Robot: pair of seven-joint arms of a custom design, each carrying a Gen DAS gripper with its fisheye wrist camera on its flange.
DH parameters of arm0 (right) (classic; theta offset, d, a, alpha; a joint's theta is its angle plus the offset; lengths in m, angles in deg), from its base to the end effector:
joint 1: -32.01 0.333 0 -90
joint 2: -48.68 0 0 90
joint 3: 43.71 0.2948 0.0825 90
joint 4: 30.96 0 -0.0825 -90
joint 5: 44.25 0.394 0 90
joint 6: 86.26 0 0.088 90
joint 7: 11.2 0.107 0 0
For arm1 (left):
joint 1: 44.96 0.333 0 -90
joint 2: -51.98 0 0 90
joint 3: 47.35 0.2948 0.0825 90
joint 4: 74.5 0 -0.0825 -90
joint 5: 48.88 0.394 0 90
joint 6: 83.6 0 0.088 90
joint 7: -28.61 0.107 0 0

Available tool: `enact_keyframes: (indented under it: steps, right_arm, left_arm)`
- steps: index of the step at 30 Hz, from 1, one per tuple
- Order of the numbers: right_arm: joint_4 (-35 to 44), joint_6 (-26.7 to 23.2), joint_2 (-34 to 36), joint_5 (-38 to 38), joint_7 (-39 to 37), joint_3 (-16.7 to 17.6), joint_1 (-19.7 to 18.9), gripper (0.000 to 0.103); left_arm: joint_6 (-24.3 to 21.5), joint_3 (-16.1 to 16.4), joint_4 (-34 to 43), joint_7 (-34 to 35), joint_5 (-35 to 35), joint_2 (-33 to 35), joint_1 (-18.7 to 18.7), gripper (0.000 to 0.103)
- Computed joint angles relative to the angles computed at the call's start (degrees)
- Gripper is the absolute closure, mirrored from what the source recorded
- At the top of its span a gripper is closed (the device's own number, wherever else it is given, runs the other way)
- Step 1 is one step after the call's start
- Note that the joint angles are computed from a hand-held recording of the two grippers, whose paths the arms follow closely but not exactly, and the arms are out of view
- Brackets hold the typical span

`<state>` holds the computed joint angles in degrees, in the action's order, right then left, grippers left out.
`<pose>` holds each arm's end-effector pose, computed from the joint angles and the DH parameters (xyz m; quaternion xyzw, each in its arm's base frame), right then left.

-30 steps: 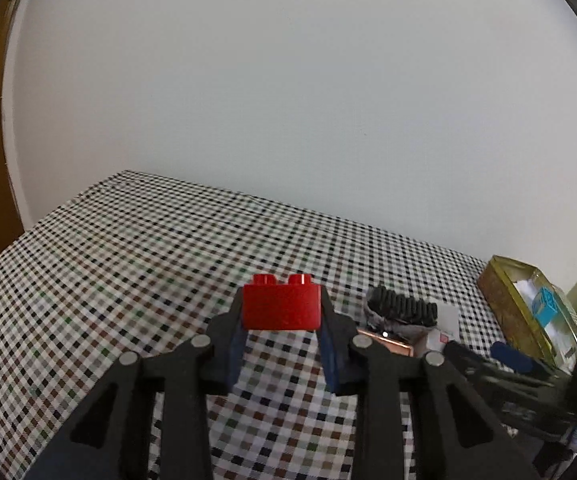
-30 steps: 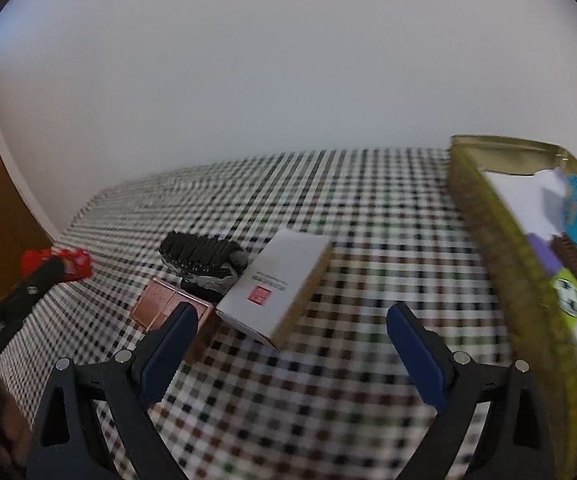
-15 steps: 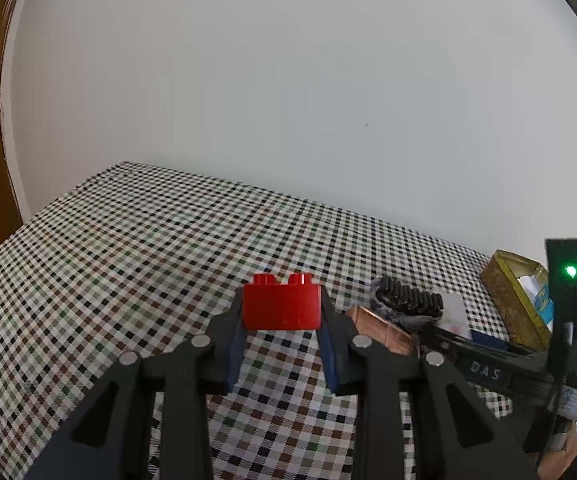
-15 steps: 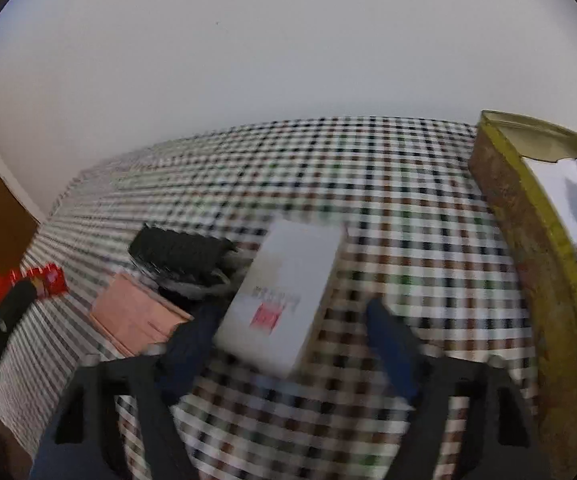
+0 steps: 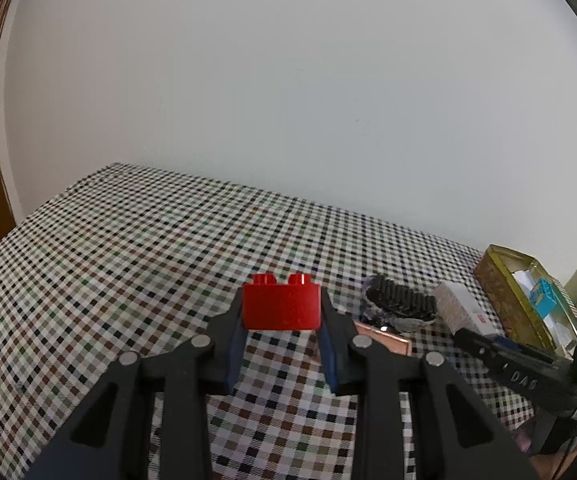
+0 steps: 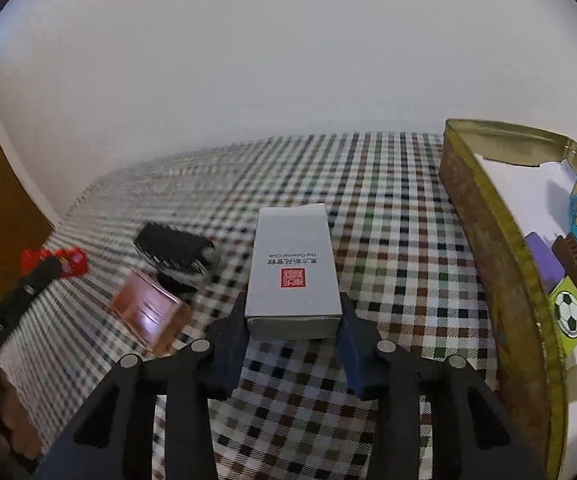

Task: Organize rigid objects
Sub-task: 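Carry the red brick and white box over the gold tin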

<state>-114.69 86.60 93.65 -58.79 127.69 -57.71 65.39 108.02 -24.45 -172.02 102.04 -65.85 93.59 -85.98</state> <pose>0.6953 0.3135 0.2929 -0.6045 0.6918 -0.1962 0.3428 0.6728 -0.2459 0.2949 -0.6417 0.6015 -0.3945 0.2660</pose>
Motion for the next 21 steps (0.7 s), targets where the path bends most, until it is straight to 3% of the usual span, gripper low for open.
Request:
enact_keyframes:
  steps: [1,4,8,11,14,17,21]
  right_arm:
    - [-1.21,1.76,-0.53,-0.25,1.01,-1.22,0.92,0.06]
    - [-7.73,9.52,-2.1,-0.88,6.34,-10.99,8.75,0.059]
    - [-13.97,18.19,-1.29,4.78,8.81,-24.26,20.37,0.059]
    - [-17.73,22.0,-0.89,9.1,7.45,-30.04,25.81,0.059]
    - [-21.42,25.4,-0.62,13.36,5.23,-34.34,30.24,0.059]
    - [-22.26,26.12,1.08,17.82,2.92,-37.51,33.59,0.059]
    - [-23.92,27.85,2.96,23.98,0.49,-40.57,37.07,0.059]
  left_arm:
    - [0.38,0.0,0.04,0.13,0.1,0.05,-0.1,0.072]
    - [1.55,1.75,0.21,1.16,-1.16,0.91,-2.17,0.072]
    - [3.5,2.35,0.61,3.48,-3.96,1.81,-3.45,0.072]
    - [4.63,1.85,0.67,5.49,-6.12,1.92,-3.92,0.072]
    - [5.04,3.92,1.11,7.67,-9.7,2.89,-6.57,0.072]
    - [4.55,5.62,2.0,9.7,-13.16,3.87,-8.78,0.073]
    - [4.3,4.18,3.63,11.31,-14.01,4.3,-8.6,0.072]
